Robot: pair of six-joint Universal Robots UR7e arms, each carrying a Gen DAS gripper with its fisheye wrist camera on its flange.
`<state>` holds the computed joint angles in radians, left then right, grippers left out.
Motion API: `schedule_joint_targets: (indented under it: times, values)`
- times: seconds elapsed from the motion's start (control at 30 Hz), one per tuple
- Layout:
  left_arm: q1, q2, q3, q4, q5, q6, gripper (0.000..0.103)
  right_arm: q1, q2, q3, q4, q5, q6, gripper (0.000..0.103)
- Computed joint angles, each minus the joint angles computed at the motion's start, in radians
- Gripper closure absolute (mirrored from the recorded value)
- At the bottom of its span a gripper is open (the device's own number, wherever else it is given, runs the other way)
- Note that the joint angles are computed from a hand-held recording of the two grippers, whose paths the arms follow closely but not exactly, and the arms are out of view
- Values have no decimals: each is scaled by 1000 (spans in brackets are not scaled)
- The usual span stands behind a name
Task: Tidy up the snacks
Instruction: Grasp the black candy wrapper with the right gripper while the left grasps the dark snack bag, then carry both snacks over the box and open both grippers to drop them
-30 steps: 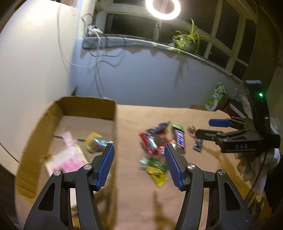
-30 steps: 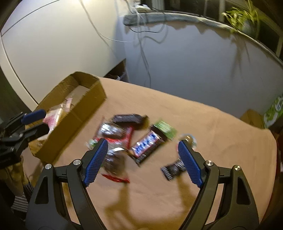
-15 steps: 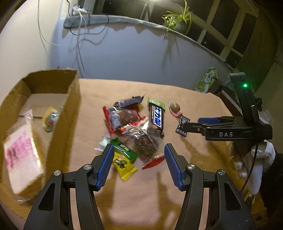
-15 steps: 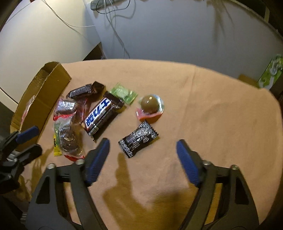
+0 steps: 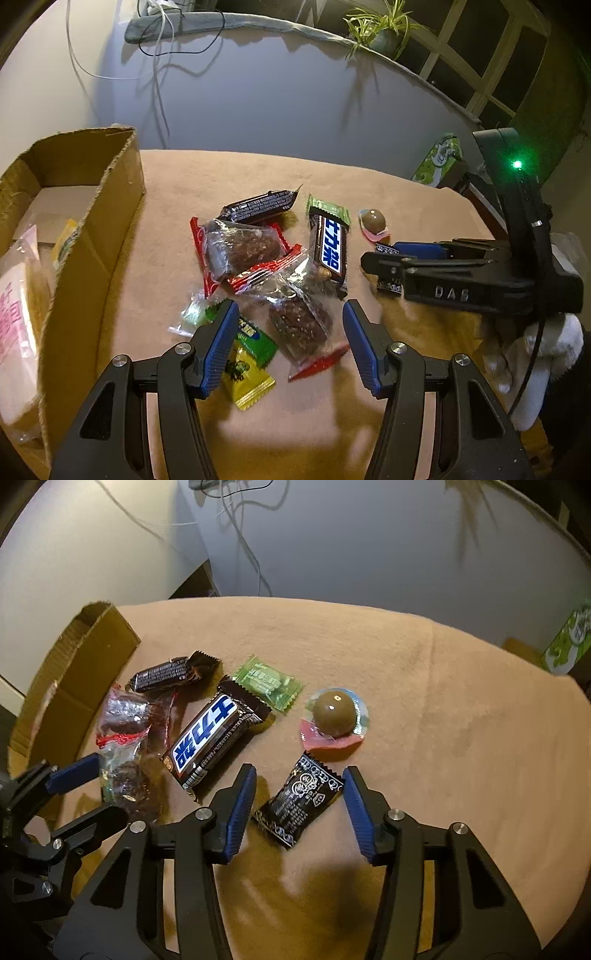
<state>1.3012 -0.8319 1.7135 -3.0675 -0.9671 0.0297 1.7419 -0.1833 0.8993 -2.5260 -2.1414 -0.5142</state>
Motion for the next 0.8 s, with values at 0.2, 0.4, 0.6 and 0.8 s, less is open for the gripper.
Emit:
schedule_joint_targets:
  times: [0.2,0.4,0.6,0.8]
  values:
    - [10,12,-14,4,-20,3,58,22,32,10,-85,-64,-105,63]
    - [8,15,-11,-12,-29,22,66,26,8,68,-112,-61,-133,74]
    - [1,9,1,-28,-38,31,71,22,-33,131,-125,-28,-124,76]
    - [-11,-13,30,-64,-27,44,72,12,-81,193,-144,21,-97,77]
